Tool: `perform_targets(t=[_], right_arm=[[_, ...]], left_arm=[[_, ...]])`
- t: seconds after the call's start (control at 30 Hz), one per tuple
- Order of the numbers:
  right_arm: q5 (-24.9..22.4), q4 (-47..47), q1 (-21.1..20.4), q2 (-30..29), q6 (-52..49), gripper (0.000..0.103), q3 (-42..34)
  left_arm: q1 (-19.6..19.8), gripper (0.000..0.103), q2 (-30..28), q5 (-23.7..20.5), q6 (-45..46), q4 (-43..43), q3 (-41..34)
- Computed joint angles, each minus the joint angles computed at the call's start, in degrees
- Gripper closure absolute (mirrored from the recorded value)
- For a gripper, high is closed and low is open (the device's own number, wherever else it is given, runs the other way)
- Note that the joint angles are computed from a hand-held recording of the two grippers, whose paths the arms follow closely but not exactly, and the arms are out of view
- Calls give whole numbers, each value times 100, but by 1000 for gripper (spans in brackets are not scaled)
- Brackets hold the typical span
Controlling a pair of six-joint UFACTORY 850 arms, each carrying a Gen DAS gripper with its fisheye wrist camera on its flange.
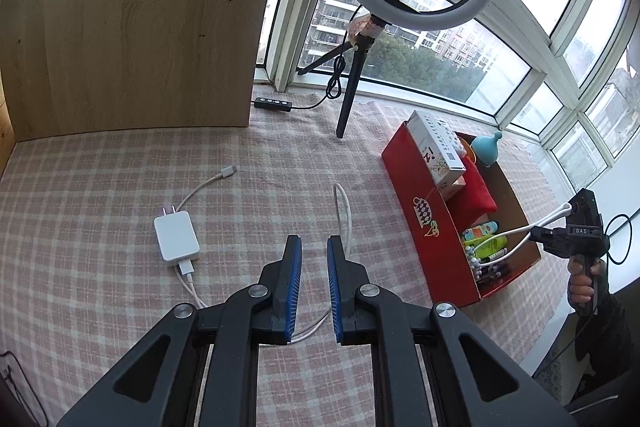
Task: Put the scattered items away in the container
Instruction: 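Carry the massager over the red box with the right gripper, then lower the massager into the red box and open the right gripper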
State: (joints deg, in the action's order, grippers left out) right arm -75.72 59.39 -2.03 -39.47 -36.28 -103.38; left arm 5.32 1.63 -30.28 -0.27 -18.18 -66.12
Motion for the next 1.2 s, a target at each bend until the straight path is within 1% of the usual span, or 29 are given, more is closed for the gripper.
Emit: perform_targets(t=[0.1, 0.13, 0.47, 0.53, 0.73, 0.93, 1.0, 1.2], right_arm=[[-75, -37, -1, -98, 68, 95, -88], [-110, -43, -4, -129, 86, 95, -115], [-202, -213, -60, -352, 433, 93, -362], [-93, -339, -55, -349, 472, 91, -384], [-14, -603, -19, -344, 611, 90, -469], [67, -787, -33, -217, 751, 89, -345], [87, -795, -49, -173, 736, 85, -304], [188, -705, -124, -71, 814, 85, -239]], left_arm=[[6, 92, 26, 6, -34, 20, 20], [8, 89, 34, 8, -43, 25, 26], [-37, 89, 7, 6, 11, 18, -8], [-42, 89, -9, -4, 33, 24, -32], [-47, 89, -43, -18, 151, -36, -94], [-20, 89, -21, -2, 267, -142, -57], [-11, 89, -12, 3, 293, -181, -32], [-3, 89, 18, 24, 361, -242, -1]])
